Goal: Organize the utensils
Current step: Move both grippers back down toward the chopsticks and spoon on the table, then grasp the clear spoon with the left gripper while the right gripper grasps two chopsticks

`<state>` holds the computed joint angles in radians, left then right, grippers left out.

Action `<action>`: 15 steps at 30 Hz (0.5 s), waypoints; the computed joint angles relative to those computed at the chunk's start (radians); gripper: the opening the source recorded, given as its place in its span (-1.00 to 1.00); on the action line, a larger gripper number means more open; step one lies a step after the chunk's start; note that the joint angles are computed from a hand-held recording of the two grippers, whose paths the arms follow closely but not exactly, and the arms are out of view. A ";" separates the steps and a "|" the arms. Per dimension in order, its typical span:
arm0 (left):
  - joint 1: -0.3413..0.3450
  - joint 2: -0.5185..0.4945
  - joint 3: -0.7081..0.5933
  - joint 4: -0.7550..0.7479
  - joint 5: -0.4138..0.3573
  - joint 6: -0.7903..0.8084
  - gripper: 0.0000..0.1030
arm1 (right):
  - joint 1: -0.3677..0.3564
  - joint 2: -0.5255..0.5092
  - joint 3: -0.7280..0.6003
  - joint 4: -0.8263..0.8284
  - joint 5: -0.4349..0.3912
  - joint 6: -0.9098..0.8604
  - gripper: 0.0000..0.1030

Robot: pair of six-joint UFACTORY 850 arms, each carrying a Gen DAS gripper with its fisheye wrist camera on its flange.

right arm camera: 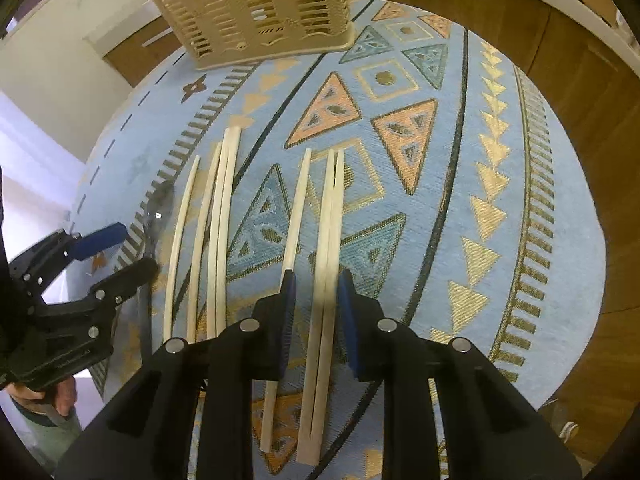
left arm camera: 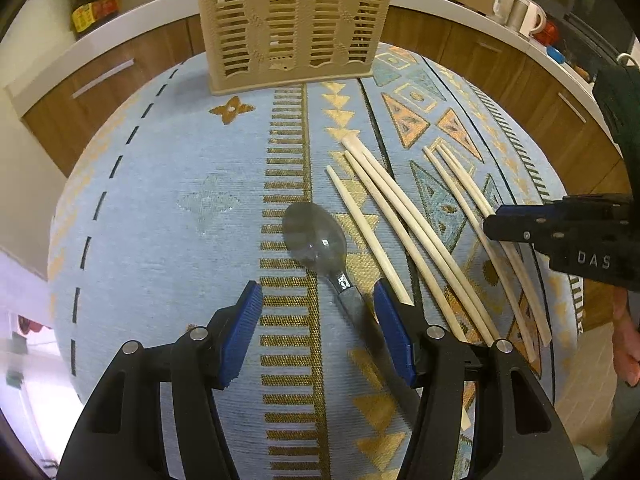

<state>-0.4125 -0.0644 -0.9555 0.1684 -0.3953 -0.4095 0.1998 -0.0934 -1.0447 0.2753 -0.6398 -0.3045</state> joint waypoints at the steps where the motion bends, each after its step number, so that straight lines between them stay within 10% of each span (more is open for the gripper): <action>1: -0.008 -0.006 -0.006 0.038 -0.009 -0.036 0.07 | 0.005 0.001 0.000 -0.016 0.002 0.007 -0.63; 4: -0.041 -0.033 -0.030 0.208 -0.043 -0.193 -0.06 | 0.022 -0.002 -0.003 -0.060 0.011 0.038 -0.64; 8: -0.051 -0.035 -0.034 0.284 -0.056 -0.249 -0.69 | 0.028 0.004 0.007 -0.077 0.035 0.047 -0.81; 15: 0.021 0.002 0.008 0.109 0.026 -0.123 -0.81 | -0.008 -0.001 0.000 -0.038 0.050 0.029 -0.82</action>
<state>-0.3919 -0.0619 -0.9473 0.2778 -0.3692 -0.5321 0.1914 -0.0945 -1.0447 0.2371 -0.5901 -0.2753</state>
